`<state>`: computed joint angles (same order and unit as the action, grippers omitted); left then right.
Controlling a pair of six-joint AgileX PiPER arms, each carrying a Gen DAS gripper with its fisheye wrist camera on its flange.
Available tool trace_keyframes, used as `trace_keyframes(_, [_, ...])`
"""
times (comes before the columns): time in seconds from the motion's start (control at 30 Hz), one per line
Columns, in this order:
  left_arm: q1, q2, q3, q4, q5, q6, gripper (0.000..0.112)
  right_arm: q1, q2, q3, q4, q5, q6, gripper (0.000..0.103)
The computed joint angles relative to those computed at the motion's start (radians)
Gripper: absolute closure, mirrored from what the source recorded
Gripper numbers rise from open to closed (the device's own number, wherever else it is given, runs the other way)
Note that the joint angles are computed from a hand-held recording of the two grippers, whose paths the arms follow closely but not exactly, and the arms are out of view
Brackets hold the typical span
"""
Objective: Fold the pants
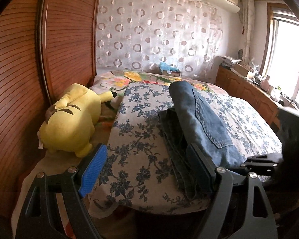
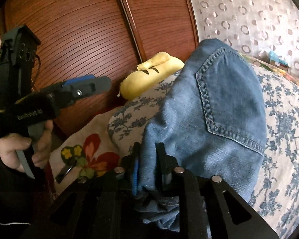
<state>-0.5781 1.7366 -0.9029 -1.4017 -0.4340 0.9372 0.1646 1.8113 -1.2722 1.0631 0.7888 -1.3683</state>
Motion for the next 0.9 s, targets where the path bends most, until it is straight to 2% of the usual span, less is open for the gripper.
trace_keyframes(0.07, [-0.004, 0.001, -0.002, -0.002, -0.001, 0.001, 0.03, -0.003, -0.046, 0.039, 0.004, -0.002, -0.009, 0.071])
trace_keyframes(0.23, [-0.019, 0.011, -0.018, -0.016, 0.002, 0.016, 0.03, -0.062, -0.133, 0.095, 0.071, 0.006, -0.072, 0.062])
trace_keyframes(0.4, [-0.04, 0.046, -0.055, -0.026, 0.025, 0.032, 0.03, -0.097, -0.146, 0.095, 0.11, -0.064, -0.115, 0.062])
trace_keyframes(0.57, [-0.061, 0.096, -0.104, -0.055, 0.061, 0.073, 0.03, -0.085, -0.177, 0.147, 0.157, -0.183, -0.165, 0.061])
trace_keyframes(0.9, [-0.072, 0.199, -0.177, -0.155, 0.108, 0.18, 0.03, -0.105, -0.231, 0.202, 0.181, -0.202, -0.183, 0.058])
